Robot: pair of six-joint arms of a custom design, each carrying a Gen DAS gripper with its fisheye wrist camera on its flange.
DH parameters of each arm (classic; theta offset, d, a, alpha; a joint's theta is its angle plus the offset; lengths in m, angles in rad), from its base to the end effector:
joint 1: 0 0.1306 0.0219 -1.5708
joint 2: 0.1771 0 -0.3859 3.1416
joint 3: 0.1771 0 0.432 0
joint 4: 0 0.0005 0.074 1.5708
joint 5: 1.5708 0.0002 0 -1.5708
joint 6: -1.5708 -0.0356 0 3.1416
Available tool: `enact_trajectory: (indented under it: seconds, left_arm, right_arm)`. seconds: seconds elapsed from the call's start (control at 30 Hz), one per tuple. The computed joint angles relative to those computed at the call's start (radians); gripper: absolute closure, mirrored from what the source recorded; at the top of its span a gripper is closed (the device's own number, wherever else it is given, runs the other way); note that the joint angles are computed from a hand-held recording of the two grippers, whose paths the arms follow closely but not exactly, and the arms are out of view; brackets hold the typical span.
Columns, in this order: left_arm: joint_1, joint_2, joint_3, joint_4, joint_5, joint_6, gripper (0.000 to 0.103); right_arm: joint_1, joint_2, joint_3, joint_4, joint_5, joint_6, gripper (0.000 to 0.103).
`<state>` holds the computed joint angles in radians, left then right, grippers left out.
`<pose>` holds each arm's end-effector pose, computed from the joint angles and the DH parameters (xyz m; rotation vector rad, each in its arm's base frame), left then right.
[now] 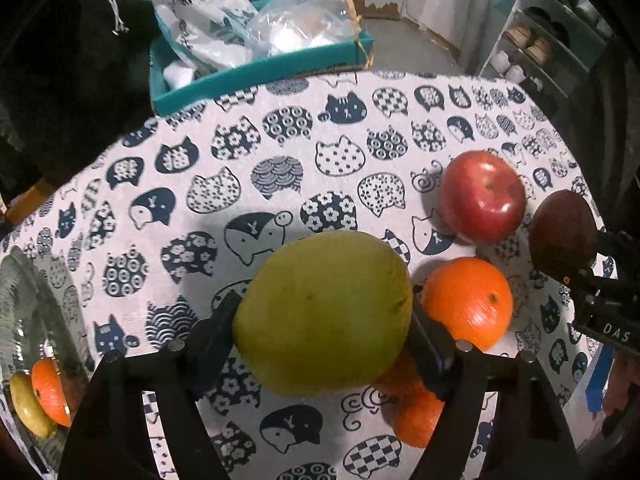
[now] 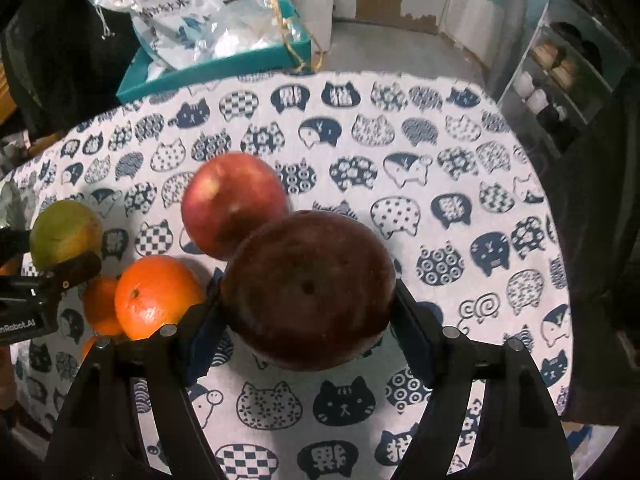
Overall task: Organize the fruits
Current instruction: 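Grasp the dark red fruit with the right tool while the left tool lowers onto the second pear, then carry the pear with the left tool and dark red fruit with the right tool into the green bowl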
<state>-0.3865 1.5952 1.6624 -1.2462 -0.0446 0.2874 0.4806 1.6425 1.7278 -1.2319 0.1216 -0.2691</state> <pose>0.5300 -0.2145 0.4364 0.1243 2.7519 -0.1228 0.5273 0.2695 0.4417 -0.2500 2.6913 0.0600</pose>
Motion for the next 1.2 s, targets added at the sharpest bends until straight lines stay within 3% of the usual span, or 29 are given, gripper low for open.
enact_trajectory:
  seconds: [0.53,1.2]
  left_arm:
    - [0.009,-0.128,-0.011,0.007,-0.030,0.036,0.023]
    - [0.064,-0.304,-0.064,0.026,-0.093,0.018,0.023]
  right_arm:
    - [0.053,-0.033,0.083,0.019,0.038,0.031,0.026]
    - [0.157,0.002,0.252,0.017,0.050,0.073,0.026]
